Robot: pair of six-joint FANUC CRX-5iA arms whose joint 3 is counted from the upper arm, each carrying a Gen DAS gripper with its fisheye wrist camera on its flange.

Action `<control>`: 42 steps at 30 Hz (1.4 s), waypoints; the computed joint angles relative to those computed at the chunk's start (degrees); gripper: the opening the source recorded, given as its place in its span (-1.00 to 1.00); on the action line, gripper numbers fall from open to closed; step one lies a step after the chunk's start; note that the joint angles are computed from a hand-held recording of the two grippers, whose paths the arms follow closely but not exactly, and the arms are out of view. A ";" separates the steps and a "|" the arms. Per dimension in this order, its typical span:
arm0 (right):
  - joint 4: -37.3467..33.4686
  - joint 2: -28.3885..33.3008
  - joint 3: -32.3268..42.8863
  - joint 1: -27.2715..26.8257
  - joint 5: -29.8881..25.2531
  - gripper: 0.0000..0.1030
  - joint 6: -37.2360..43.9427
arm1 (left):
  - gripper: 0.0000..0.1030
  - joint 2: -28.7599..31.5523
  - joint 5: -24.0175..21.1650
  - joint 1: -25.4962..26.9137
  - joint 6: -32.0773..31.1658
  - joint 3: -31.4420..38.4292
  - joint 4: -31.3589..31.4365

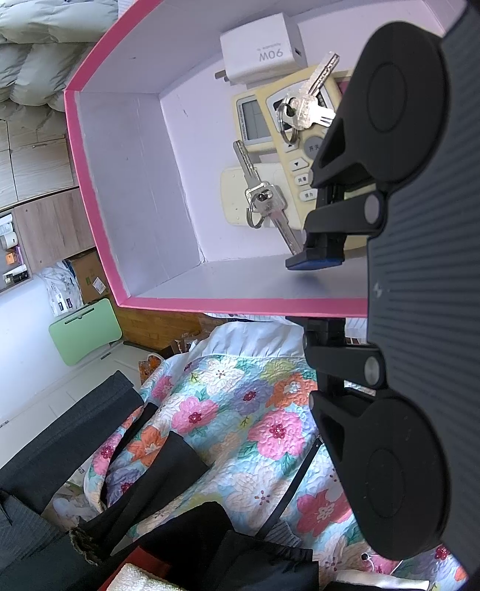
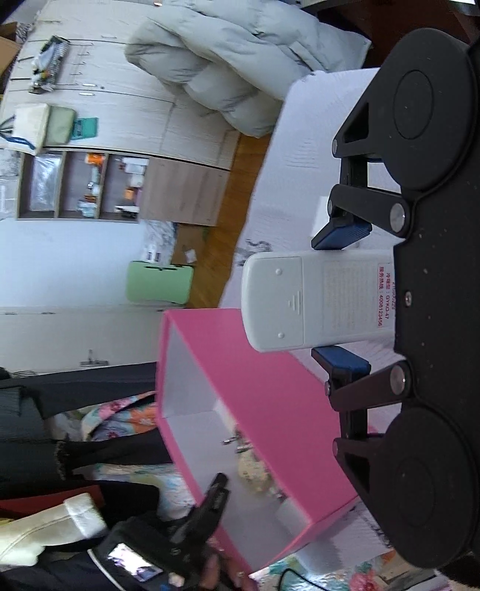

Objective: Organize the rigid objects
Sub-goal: 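Lower the white power bank into the pink box and open the right tool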

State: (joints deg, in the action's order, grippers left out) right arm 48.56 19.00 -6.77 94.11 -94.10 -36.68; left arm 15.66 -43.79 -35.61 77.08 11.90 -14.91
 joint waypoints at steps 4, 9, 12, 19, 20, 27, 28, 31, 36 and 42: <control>3.76 0.02 0.47 -0.78 -1.92 0.20 1.31 | -0.60 0.00 0.04 0.02 -0.06 -0.02 0.08; 13.87 -2.78 -1.68 -3.93 1.48 0.20 6.10 | -0.60 -0.01 0.08 0.06 -0.07 -0.05 0.19; 19.64 -5.06 -3.04 -7.75 8.45 0.20 11.89 | -0.61 0.00 0.15 0.07 0.35 -0.09 0.30; 16.35 -4.97 1.51 -18.08 25.59 0.20 35.41 | -0.62 -0.17 0.45 0.20 0.45 -0.46 0.50; 14.12 -4.44 2.76 -19.22 26.96 0.20 39.24 | -0.62 -0.17 0.45 0.20 0.45 -0.46 0.50; -1.73 4.18 16.26 -24.72 25.84 0.20 65.08 | -0.62 -0.33 1.09 0.74 -0.55 -1.04 2.35; -3.23 4.99 17.62 -25.33 25.44 0.20 67.42 | -0.62 -0.37 1.14 0.76 -0.59 -1.11 2.42; -7.88 8.34 23.56 -27.35 22.77 0.20 74.72 | -0.62 -0.34 1.22 0.76 -0.64 -1.11 2.58; -14.25 11.35 29.31 -29.40 20.37 0.19 83.63 | -0.62 -0.51 1.64 1.13 -1.16 -1.55 3.80; -17.63 14.94 35.31 -30.77 17.78 0.19 89.90 | -0.62 -0.57 1.75 1.31 -1.42 -1.64 3.98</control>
State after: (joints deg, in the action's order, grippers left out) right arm 30.93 33.94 28.54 63.33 -76.32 53.22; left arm 15.09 -42.05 -34.30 75.66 10.27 -10.94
